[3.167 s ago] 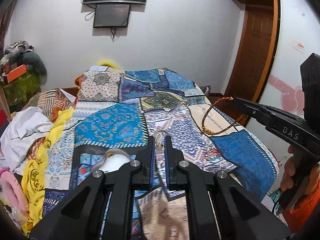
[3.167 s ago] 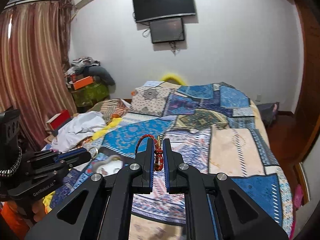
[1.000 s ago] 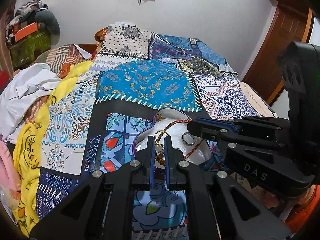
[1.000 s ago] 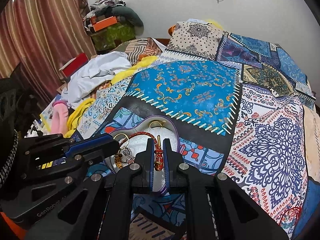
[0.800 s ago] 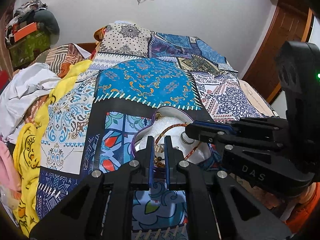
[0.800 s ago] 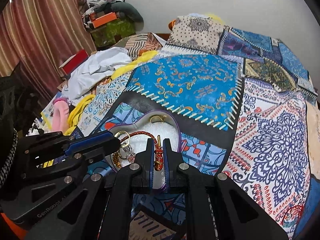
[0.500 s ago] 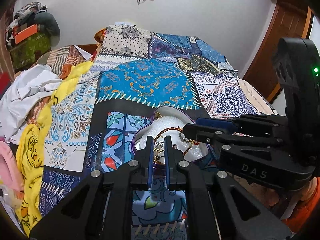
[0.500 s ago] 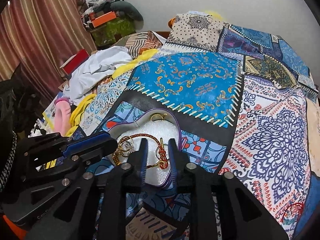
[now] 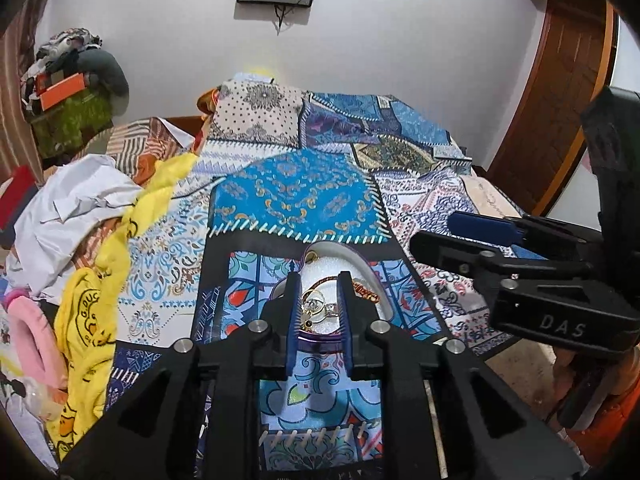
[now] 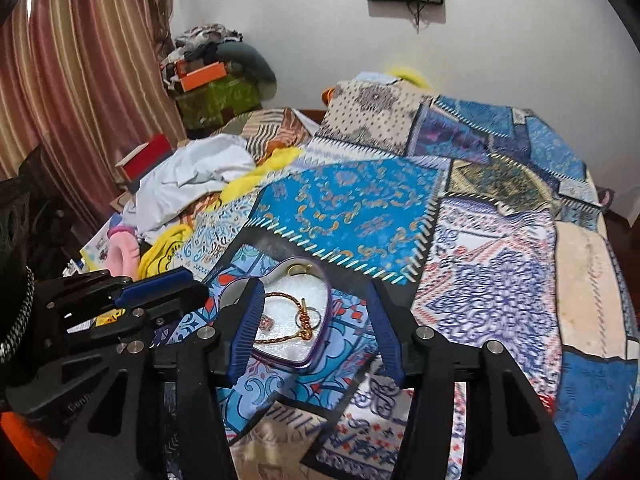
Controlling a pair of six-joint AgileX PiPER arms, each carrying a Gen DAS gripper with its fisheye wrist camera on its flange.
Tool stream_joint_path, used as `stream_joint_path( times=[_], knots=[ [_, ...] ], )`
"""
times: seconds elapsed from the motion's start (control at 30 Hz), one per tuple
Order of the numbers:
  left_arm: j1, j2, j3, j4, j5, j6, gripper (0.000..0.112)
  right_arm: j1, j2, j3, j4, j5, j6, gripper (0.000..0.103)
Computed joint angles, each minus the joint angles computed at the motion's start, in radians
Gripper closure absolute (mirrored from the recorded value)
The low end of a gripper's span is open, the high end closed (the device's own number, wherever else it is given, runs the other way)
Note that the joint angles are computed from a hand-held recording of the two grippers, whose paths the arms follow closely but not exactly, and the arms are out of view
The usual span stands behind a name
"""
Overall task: Organize jewelry
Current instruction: 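Lower both held pieces into the heart tin and open both tools, then move both open tools back to the remaining jewelry on the quilt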
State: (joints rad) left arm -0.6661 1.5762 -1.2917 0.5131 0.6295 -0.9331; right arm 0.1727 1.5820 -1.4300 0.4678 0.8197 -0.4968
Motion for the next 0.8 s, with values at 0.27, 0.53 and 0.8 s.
stream_joint_path(
  times=[0.27,0.53,0.8],
  knots=[
    [-0.073,-0.005,-0.068,0.076,0.076,-0.049,0.091,-0.079,-0.087,0.041,0.051,0.004,-0.053,0.053],
    [-0.15,0.052,-0.191,0.099,0.13,-0.038,0.086,-0.221,-0.174,0.087,0.139,0.025,-0.149,0.053],
    [-0.205,0.171,-0.36,0.064,0.157,0.017,0.078,-0.388,-0.221,0.111,0.218,0.063,-0.229,0.049]
  ],
)
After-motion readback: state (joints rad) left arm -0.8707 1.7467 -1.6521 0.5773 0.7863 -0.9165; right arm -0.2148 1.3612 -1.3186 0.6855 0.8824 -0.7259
